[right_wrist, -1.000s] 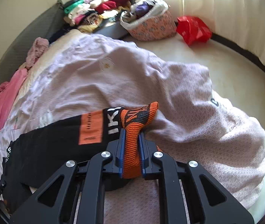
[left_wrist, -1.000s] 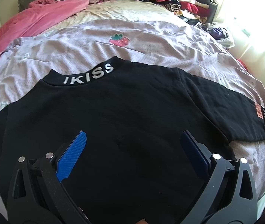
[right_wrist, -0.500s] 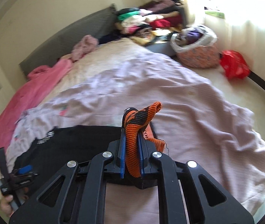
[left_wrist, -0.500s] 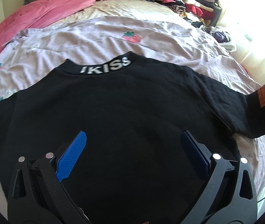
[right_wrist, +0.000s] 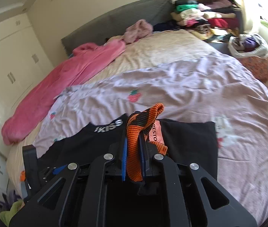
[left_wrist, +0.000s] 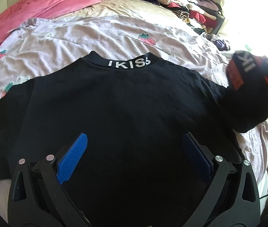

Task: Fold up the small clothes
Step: 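Lift the cuff with the right tool, fold the sleeve across the back, release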

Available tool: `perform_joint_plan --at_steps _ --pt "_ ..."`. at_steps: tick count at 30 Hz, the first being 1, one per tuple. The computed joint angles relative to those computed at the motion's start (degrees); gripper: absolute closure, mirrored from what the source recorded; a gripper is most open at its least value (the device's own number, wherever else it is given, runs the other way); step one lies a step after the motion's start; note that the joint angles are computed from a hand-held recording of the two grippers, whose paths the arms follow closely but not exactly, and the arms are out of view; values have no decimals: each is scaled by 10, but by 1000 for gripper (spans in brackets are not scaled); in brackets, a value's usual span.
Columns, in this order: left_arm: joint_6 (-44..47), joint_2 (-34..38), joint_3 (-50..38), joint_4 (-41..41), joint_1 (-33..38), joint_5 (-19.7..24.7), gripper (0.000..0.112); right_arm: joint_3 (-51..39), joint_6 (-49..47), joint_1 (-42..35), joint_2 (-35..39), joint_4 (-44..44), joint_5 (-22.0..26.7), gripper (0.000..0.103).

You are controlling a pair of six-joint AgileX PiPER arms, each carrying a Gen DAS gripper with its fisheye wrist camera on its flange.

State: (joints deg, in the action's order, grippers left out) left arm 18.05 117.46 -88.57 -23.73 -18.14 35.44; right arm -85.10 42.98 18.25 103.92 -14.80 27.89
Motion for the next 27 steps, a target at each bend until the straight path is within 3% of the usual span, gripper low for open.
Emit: perform_joint_plan --at_steps 8,13,16,19,23,25,27 --pt "83 -1 25 -92 24 16 18 -120 -108 30 97 82 46 89" --pt "148 -4 39 -174 27 32 18 -108 -123 28 108 117 21 89" --pt "194 9 30 -247 34 75 18 -71 -129 19 90 140 -15 82" --pt "176 30 7 -252 24 96 20 -48 -71 19 72 74 -15 74" --pt "88 58 -27 -186 -2 81 42 -5 0 12 40 -15 -4 69" --pt "58 62 -35 -167 -10 61 61 24 33 3 20 -48 -5 65" --pt "44 65 -42 -154 -15 45 95 57 65 -12 -5 -78 -5 65"
